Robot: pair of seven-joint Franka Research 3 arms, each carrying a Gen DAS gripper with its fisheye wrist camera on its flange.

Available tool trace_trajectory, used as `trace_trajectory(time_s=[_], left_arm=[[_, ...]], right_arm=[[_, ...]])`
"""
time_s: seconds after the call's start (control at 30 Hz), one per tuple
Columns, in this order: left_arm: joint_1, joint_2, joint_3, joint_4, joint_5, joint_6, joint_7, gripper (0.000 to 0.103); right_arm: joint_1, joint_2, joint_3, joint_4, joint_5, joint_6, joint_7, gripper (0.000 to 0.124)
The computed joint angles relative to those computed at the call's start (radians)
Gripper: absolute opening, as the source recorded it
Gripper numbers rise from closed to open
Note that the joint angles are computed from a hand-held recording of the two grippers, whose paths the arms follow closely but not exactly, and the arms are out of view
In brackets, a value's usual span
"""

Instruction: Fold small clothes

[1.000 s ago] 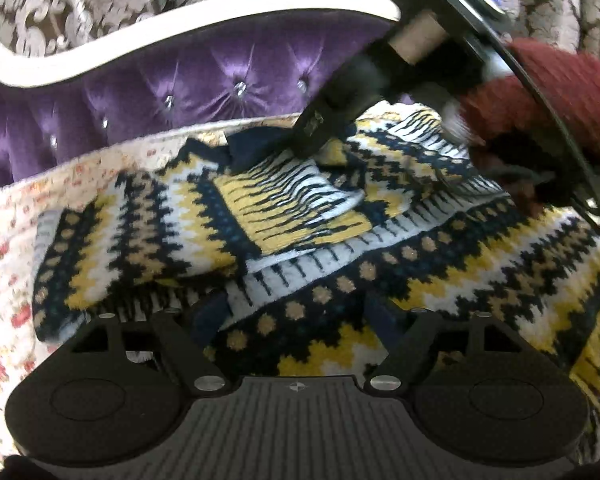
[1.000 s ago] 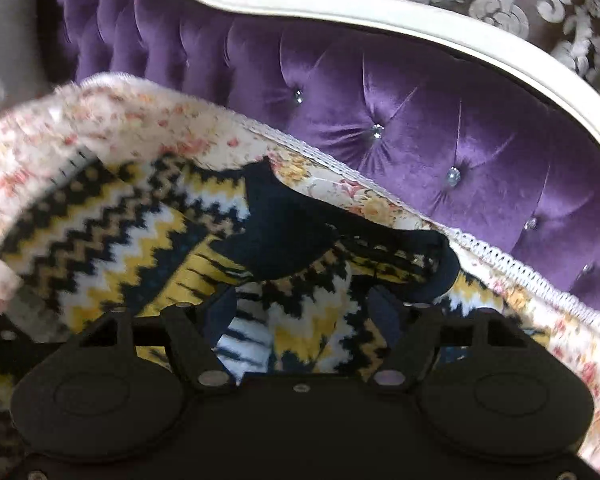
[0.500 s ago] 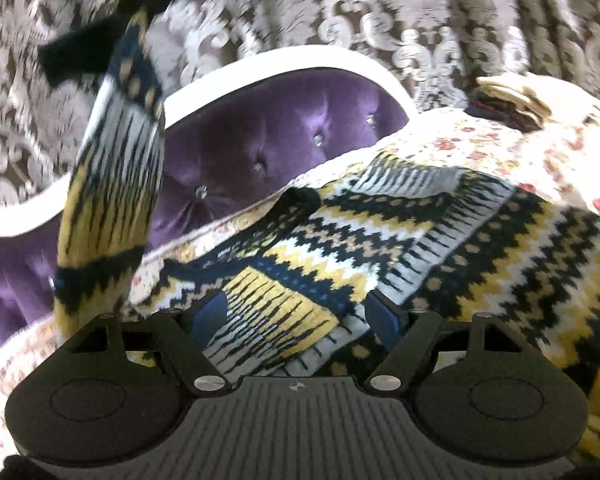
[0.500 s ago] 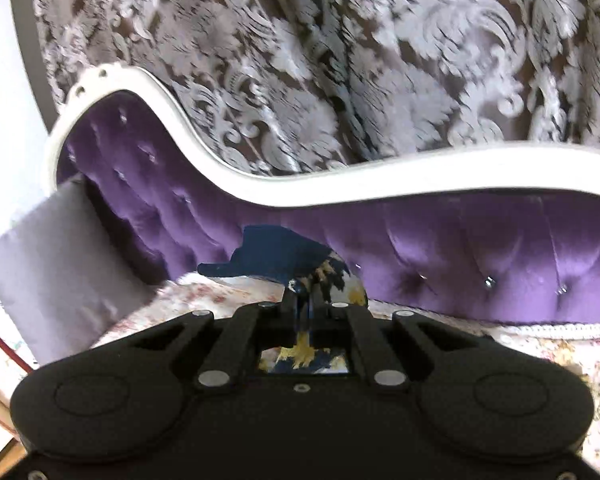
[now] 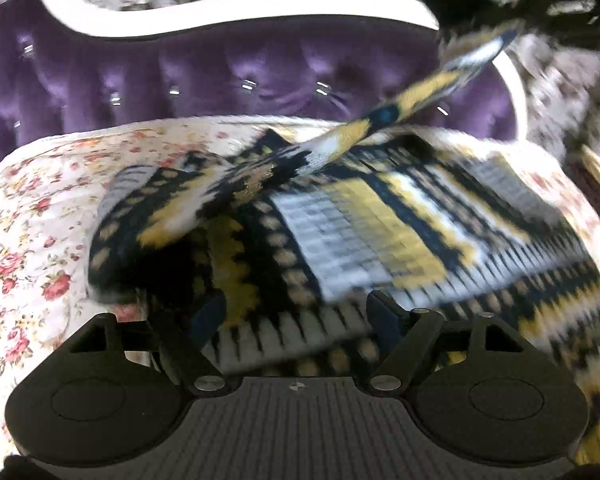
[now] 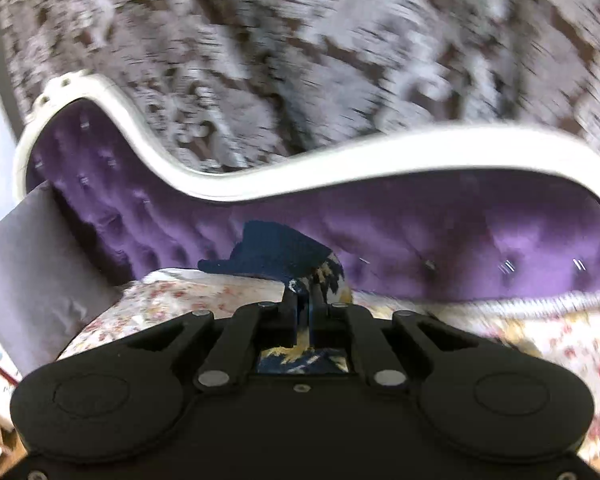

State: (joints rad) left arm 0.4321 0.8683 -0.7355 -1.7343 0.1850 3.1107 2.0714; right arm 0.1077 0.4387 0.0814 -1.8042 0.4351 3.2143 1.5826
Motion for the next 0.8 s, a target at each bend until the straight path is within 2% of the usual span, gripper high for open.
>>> trace_trajectory(time_s=[0.1, 0.2, 0.27, 0.33, 0.37, 0.4, 0.47, 0.53, 0.57, 0.63, 0.7, 0.77, 0.8], left_arm=[[0.131, 0.034, -0.141, -0.038, 0.017, -0.107, 0.134, 0.076], [0.287, 0.13, -0.318, -0.045, -0.002, -0.268, 0.338, 0.077], [0.352, 0.187, -0.398, -0.043, -0.042, -0.35, 0.426, 0.077], [0.392, 0.237, -0.452, -0.025, -0.09, -0.421, 0.486, 0.077], [0.405, 0.258, -0.472, -0.016, -0.115, -0.438, 0.507, 0.077], [0.407, 0.275, -0.484, -0.006, -0.141, -0.432, 0.518, 0.077], [0.404, 0.297, -0.498, 0.001, -0.2, -0.375, 0.509, 0.077], [0.383, 0.299, -0.488, 0.004, -0.269, -0.258, 0.462, 0.077], [0.359, 0.291, -0.47, 0.017, -0.301, -0.207, 0.431, 0.077], [0.3, 0.249, -0.405, 0.039, -0.35, -0.1, 0.324, 0.077], [0.195, 0.185, -0.279, 0.091, -0.364, -0.048, 0.195, 0.077], [0.08, 0.119, -0.126, 0.147, -0.347, -0.076, 0.075, 0.077], [0.048, 0.105, -0.084, 0.156, -0.339, -0.078, 0.054, 0.077]], right_arm=[[0.023, 0.005, -0.048, -0.07, 0.036, -0.005, 0.064, 0.011], [0.107, 0.046, -0.176, -0.095, 0.027, -0.099, 0.184, 0.019], [0.104, 0.06, -0.189, -0.116, 0.014, -0.141, 0.237, 0.022], [0.044, 0.048, -0.126, -0.155, 0.024, -0.108, 0.223, 0.024], [0.033, 0.036, -0.113, -0.174, 0.024, -0.087, 0.219, 0.029], [0.052, 0.024, -0.136, -0.19, 0.009, -0.079, 0.23, 0.031], [0.109, 0.011, -0.203, -0.203, -0.034, -0.068, 0.258, 0.045], [0.154, 0.011, -0.261, -0.204, -0.073, -0.063, 0.281, 0.056], [0.166, 0.015, -0.277, -0.204, -0.086, -0.055, 0.292, 0.058], [0.166, 0.032, -0.283, -0.187, -0.098, -0.052, 0.302, 0.058], [0.16, 0.048, -0.282, -0.174, -0.113, -0.055, 0.299, 0.058], [0.168, 0.066, -0.291, -0.164, -0.13, -0.058, 0.296, 0.057], [0.169, 0.073, -0.293, -0.16, -0.136, -0.056, 0.293, 0.057]])
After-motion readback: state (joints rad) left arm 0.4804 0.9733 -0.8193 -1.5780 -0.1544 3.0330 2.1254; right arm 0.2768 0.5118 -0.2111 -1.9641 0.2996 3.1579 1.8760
